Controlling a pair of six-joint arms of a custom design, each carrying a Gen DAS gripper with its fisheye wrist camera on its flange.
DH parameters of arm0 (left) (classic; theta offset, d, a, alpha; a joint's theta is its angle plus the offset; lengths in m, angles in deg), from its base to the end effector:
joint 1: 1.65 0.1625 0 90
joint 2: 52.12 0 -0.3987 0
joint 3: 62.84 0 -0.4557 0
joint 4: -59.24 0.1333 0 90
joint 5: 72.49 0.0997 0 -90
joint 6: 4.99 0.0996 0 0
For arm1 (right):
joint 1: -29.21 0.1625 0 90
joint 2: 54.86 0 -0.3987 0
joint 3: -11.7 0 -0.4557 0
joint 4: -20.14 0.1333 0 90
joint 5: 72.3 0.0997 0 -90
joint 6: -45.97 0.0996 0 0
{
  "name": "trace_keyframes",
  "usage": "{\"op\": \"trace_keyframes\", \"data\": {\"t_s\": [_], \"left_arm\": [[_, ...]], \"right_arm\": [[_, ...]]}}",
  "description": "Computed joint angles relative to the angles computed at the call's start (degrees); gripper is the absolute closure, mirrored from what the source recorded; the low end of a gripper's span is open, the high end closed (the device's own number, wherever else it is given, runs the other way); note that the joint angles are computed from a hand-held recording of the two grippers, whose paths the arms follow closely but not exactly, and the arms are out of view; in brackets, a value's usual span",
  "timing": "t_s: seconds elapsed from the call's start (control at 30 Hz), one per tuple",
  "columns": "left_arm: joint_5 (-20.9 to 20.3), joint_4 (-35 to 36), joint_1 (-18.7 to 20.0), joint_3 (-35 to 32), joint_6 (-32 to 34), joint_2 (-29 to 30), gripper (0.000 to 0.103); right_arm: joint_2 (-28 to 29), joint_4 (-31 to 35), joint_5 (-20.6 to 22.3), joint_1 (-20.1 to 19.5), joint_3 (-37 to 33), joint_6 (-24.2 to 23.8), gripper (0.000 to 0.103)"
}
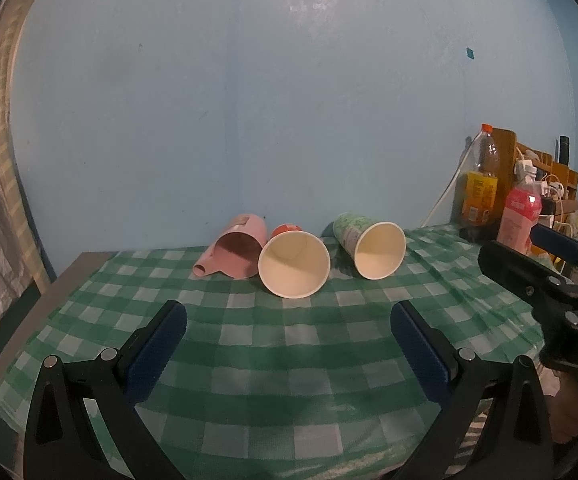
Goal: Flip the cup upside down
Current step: 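Move the right tool toward the orange paper cup lying on its side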
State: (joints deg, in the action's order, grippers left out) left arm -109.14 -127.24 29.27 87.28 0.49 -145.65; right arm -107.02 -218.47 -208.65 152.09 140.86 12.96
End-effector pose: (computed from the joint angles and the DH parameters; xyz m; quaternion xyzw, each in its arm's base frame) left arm -0.1830 -0.3581 0.1984 0.3191 0.7919 -0.4623 0.2392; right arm 0.2923 -0.3395 0.1063 0.2123 -0.7509 0.5375 0.3198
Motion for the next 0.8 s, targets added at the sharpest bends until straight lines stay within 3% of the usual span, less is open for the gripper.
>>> {"op": "trace_keyframes", "data": {"t_s": [0.3, 0.5, 0.67, 0.8], "left_arm": [[-0.4, 1.5, 4.3, -8.2, 2.2, 5.8, 0.0], [-3.3, 16.2, 8.6, -18.0, -1.3, 10.4, 0.0], [-0.5, 20.2, 10.4, -24.9, -1.2, 17.3, 0.0], [-0.5, 27.6, 12.4, -30.2, -5.0, 21.2, 0.0]], "right_arm": [[-3.5, 9.4, 1.2, -1.6, -2.2, 2.4, 0.001], [-5.5, 21.3, 2.7, -3.4, -5.3, 7.0, 0.001], [-6.8, 31.4, 3.4, -5.0, -8.9, 11.5, 0.001], [-8.1, 40.2, 3.7, -6.7, -11.9, 17.5, 0.001]]}}
